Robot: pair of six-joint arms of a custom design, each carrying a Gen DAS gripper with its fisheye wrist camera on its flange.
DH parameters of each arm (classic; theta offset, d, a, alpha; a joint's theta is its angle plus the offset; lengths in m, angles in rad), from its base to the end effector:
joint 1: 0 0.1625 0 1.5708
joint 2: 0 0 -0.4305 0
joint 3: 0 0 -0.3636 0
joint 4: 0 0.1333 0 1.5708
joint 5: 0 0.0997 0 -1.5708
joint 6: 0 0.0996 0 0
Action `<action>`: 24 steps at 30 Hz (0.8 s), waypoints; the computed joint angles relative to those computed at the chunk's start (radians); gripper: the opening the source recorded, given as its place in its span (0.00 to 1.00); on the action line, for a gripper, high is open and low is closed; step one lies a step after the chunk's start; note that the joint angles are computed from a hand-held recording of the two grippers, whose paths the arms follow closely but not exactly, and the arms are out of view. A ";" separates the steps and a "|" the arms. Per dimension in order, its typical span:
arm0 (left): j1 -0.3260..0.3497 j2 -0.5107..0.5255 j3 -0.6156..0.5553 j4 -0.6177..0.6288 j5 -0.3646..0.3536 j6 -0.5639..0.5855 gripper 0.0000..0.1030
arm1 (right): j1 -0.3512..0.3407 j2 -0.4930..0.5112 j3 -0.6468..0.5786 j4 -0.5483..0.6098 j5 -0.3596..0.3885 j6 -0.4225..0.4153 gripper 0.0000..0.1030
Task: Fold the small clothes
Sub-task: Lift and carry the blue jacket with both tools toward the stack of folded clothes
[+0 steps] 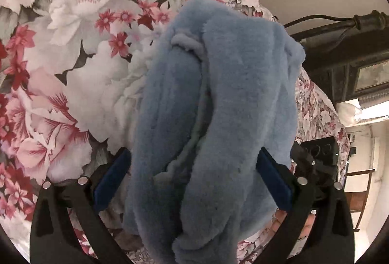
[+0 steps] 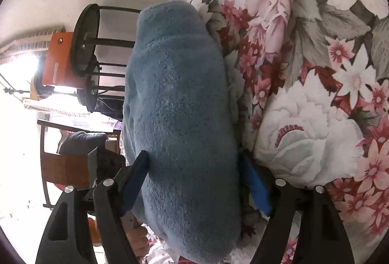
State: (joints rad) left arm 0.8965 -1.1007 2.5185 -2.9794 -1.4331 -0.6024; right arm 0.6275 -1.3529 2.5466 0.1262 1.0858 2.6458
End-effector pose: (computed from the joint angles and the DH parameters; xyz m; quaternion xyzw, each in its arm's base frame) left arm -0.1032 -0.3645 0.0874 0.0362 0.9970 -0.0373 0.0580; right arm -0.0177 -0.2349 0.1347 0.1844 0.9458 -0.2484 0.0991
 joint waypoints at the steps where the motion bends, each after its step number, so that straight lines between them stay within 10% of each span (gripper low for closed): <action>1: 0.008 0.003 -0.003 -0.003 -0.006 0.007 0.96 | 0.021 0.005 -0.004 -0.014 0.006 0.021 0.75; 12: 0.032 0.035 0.019 -0.102 -0.093 0.135 0.96 | 0.116 0.071 -0.030 -0.105 0.010 0.084 0.78; 24: -0.014 0.103 0.019 -0.125 -0.010 0.108 0.96 | 0.240 0.095 -0.059 -0.167 0.112 0.146 0.77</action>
State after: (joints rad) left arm 0.8822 -0.9977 2.5380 -3.1039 -1.4429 -0.4939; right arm 0.8672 -1.2580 2.4873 -0.0409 1.1981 2.7917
